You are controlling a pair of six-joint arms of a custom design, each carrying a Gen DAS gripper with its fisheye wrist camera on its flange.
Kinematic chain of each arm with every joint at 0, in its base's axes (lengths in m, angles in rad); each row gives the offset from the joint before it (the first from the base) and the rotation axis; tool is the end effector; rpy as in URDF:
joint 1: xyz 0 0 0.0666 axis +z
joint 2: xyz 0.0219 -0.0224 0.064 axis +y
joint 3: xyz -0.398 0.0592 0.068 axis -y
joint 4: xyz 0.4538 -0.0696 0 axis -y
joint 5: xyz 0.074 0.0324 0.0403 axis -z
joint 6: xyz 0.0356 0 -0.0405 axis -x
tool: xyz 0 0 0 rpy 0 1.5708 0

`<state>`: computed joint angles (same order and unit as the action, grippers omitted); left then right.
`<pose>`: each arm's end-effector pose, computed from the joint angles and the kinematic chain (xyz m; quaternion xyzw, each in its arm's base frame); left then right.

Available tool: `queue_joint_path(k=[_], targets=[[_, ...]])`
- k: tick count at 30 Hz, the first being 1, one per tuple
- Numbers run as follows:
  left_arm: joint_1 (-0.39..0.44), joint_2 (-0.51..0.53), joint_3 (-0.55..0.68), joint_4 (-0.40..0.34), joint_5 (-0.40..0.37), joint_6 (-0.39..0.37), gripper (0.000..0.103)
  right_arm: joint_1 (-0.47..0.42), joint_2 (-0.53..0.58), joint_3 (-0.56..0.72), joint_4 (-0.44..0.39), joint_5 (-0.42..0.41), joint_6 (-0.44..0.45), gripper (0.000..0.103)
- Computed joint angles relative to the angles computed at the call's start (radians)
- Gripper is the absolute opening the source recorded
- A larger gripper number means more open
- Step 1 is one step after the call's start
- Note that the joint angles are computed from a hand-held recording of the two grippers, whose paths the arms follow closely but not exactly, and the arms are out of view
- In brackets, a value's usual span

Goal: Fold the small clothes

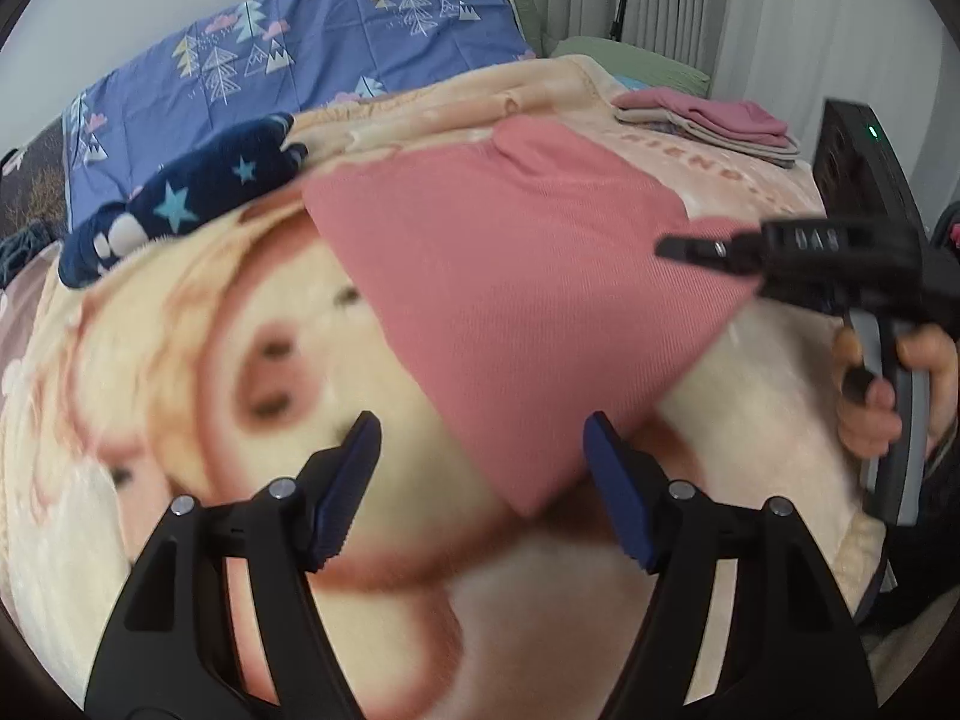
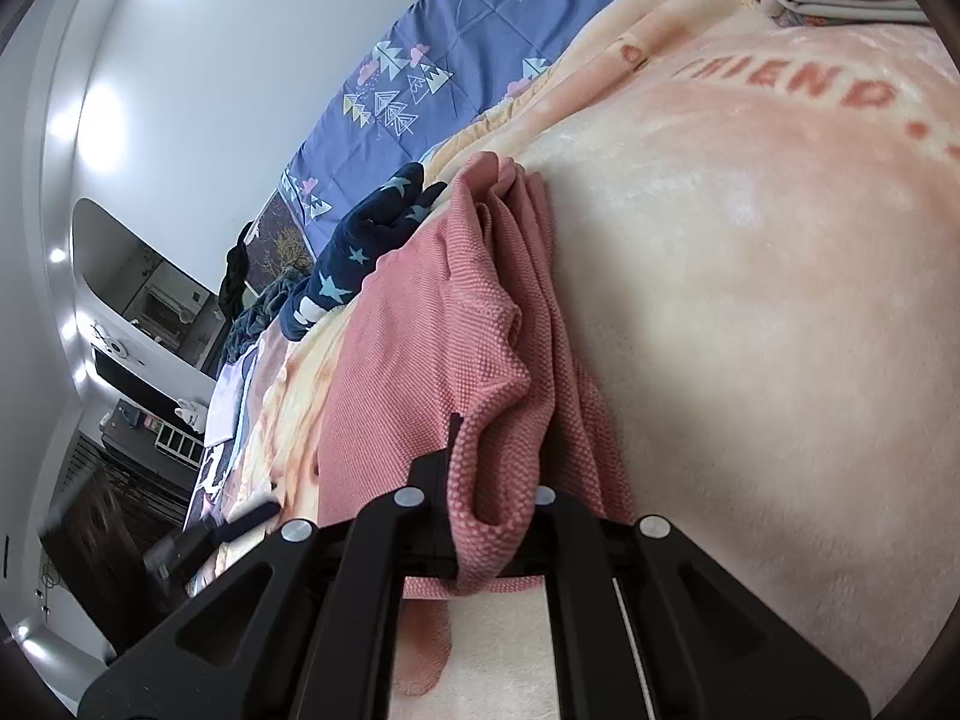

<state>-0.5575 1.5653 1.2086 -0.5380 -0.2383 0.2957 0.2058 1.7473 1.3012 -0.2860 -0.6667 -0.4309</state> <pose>0.4970 -0.3005 0.2857 0.0832 0.9338 -0.0342 0.3462 0.6258 0.1527 0.2464 -0.0355 0.8726 0.4043 0.2719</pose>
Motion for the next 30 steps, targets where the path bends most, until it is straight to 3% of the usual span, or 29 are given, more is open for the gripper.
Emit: queue_joint_path(k=[2, 6, 7, 10, 12, 14, 17, 19, 21, 23, 24, 26, 30], targets=[[-0.003, 0.007, -0.009, 0.022, 0.015, 0.025, 0.072, 0.001, -0.002, 0.004, 0.002, 0.000, -0.003, 0.004], [-0.018, 0.053, 0.020, 0.022, -0.045, 0.052, 0.072, 0.005, -0.034, -0.012, 0.048, 0.000, 0.006, 0.004], [-0.021, 0.063, 0.028, 0.014, -0.058, 0.058, 0.074, 0.007, -0.042, -0.013, 0.042, 0.010, 0.018, 0.004], [-0.028, 0.070, 0.028, 0.008, -0.060, 0.062, 0.074, 0.008, -0.011, 0.031, -0.077, 0.086, 0.080, 0.004], [-0.032, 0.055, 0.007, 0.021, -0.039, 0.058, 0.074, -0.005, 0.022, 0.044, -0.109, 0.054, 0.052, 0.004], [-0.032, 0.042, -0.010, 0.034, -0.024, 0.051, 0.074, -0.014, 0.033, 0.036, -0.094, 0.008, 0.023, 0.004], [-0.028, 0.053, 0.001, 0.002, -0.057, 0.066, 0.074, -0.010, 0.023, 0.030, -0.091, 0.026, 0.053, 0.006], [-0.015, 0.054, -0.001, -0.016, -0.042, 0.100, 0.075, -0.010, 0.020, 0.034, -0.111, 0.034, 0.076, 0.014], [-0.007, 0.034, -0.016, -0.003, -0.006, 0.110, 0.069, -0.021, 0.020, 0.040, -0.140, 0.002, 0.104, 0.023], [0.004, 0.001, -0.039, 0.030, 0.056, 0.095, 0.045, -0.037, 0.020, 0.050, -0.160, -0.047, 0.129, 0.033], [0.010, -0.012, -0.046, 0.048, 0.084, 0.092, 0.039, -0.042, 0.024, 0.063, -0.178, -0.066, 0.147, 0.037], [0.021, -0.021, -0.044, 0.083, 0.112, 0.095, 0.023, -0.040, 0.046, 0.118, -0.248, -0.062, 0.201, 0.037], [0.026, 0.033, 0.008, 0.099, 0.116, 0.077, 0.019, -0.027, 0.069, 0.192, -0.239, 0.063, 0.219, 0.037]])
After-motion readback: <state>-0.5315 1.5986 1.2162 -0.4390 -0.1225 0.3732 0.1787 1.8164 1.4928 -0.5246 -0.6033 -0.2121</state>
